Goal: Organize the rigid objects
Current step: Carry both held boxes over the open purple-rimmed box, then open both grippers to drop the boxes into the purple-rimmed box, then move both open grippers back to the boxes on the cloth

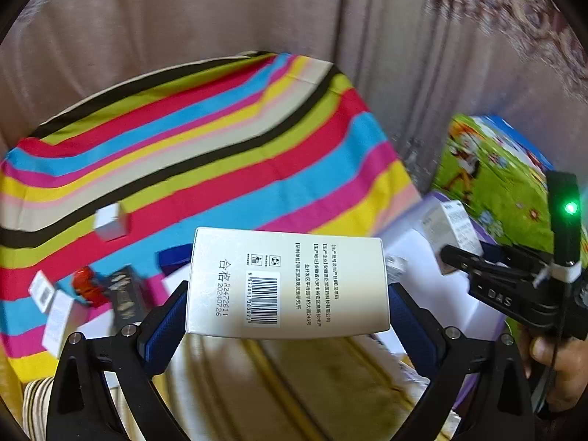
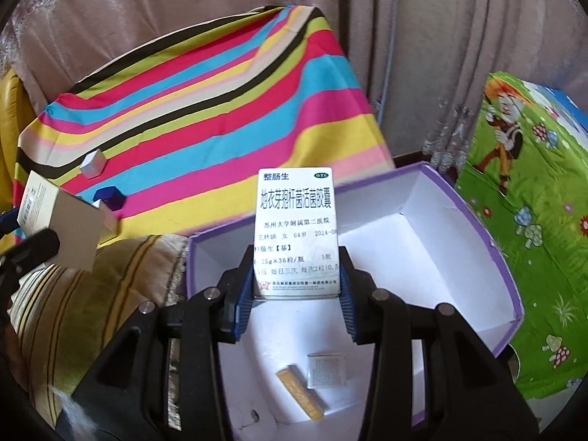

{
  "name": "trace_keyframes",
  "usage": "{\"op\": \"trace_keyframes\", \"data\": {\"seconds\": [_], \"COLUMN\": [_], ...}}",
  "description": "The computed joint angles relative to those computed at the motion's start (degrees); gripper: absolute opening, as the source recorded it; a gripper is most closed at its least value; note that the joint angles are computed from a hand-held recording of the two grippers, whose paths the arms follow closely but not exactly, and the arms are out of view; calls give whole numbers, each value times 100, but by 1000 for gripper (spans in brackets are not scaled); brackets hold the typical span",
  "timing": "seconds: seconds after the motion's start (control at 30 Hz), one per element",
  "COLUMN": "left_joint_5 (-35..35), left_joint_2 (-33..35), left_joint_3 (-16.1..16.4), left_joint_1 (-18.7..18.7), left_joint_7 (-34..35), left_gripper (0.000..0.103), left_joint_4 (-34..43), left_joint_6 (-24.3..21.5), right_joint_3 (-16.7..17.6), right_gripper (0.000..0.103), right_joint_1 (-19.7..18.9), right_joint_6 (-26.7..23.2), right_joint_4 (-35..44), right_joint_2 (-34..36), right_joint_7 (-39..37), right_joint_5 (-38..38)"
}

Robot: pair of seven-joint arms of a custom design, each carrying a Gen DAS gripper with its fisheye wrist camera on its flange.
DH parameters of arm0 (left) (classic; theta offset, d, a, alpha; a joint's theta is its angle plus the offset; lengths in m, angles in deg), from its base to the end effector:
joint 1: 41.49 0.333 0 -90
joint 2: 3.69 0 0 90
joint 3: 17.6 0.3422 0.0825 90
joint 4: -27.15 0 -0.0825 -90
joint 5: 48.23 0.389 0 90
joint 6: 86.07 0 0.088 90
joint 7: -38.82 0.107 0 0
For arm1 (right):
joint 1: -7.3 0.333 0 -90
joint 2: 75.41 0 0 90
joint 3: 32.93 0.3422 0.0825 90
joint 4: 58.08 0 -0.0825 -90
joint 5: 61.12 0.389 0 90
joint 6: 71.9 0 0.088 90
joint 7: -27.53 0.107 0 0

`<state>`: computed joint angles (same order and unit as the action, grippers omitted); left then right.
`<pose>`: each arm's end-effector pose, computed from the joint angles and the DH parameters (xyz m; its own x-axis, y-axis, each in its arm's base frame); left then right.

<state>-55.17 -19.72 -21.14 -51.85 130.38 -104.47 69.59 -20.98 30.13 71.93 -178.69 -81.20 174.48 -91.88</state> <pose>0.4930 -0.1203 0.5654 -0.2066 -0.9756 0.0746 -0.7591 0.1117 -0.6414 0.4589 0.3282 0.5401 -0.0088 -0.9988 -0.0486 -0.7945 0.0365 -0.6062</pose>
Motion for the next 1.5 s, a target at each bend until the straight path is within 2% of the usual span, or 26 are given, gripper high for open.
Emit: {"op": "trace_keyframes", "data": {"seconds": [0.2, 0.37, 0.43, 0.5, 0.53, 0.77, 0.93, 1.1, 1.5], "left_joint_5": [-237, -932, -1264, -1373, -1431, -1974, -2316, -1996, -2054], "left_joint_2": [59, 119, 140, 169, 171, 209, 170, 95, -180], "left_joint_3": [-42, 83, 113, 58, 41, 55, 70, -34, 220], "left_joint_1": [-244, -624, -732, -728, -720, -622, -556, -392, -310], "left_joint_7": [386, 1189, 1535, 1664, 1714, 1868, 2046, 1842, 1675], "left_gripper": [101, 102, 102, 102, 102, 102, 102, 102, 102], "left_joint_4": [94, 186, 225, 260, 271, 385, 357, 304, 10], "left_joint_6": [-163, -177, -192, -236, -268, -590, -639, -645, -409], "right_joint_3": [-5, 17, 31, 73, 90, 76, 73, 74, 82], "right_gripper": [45, 45, 53, 79, 82, 82, 82, 82, 83], "right_joint_1": [-79, -150, -179, -223, -236, -203, -171, -146, 62], "right_joint_6": [-21, -82, -123, -200, -219, -221, -236, -243, -140], "right_joint_4": [-157, -210, -222, -216, -213, -170, -154, -141, 128], "right_joint_2": [-142, -207, -233, -260, -269, -206, -194, -191, 67], "right_joint_7": [54, 118, 179, 384, 457, 384, 393, 359, 131], "right_joint_5": [38, 52, 38, -112, -183, -170, -190, -161, -46]}}
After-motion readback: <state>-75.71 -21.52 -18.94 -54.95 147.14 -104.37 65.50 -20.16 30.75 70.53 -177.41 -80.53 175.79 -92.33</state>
